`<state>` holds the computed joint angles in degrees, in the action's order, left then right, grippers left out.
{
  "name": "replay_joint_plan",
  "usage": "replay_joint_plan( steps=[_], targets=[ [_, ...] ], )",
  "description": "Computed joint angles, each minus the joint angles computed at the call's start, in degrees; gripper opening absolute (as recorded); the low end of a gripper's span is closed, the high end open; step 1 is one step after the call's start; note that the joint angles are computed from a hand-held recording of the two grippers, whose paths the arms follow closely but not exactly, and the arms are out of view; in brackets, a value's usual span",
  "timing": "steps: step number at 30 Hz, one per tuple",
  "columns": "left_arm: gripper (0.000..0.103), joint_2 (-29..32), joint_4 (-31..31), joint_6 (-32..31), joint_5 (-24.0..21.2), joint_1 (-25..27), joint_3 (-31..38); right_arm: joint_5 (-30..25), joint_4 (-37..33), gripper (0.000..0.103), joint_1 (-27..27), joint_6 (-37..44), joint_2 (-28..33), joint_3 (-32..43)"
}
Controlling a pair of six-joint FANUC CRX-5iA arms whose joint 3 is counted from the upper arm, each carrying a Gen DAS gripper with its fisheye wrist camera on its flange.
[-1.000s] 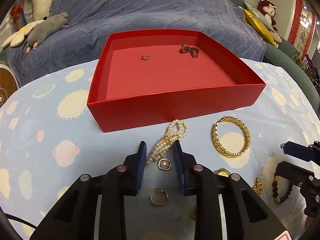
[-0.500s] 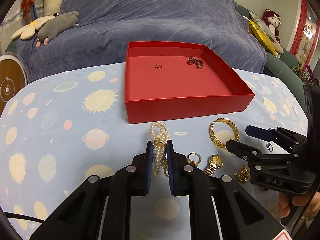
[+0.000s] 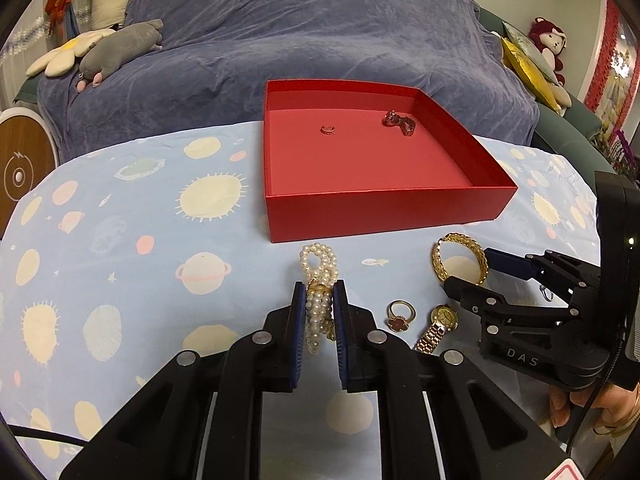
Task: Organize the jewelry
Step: 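Close right tool on gold cuff bracelet and lift it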
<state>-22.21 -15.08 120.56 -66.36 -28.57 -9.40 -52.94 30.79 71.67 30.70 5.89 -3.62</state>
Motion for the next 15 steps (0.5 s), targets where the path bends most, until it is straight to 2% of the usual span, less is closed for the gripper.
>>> replay_joint_plan(
  steps=[15],
  targets=[
    [0.011,0.6,-1.3,-0.1,-0.5,-2.1,3.3,2.5,4.3,0.054,1.2,-2.7,-6.2,-1.9]
  ],
)
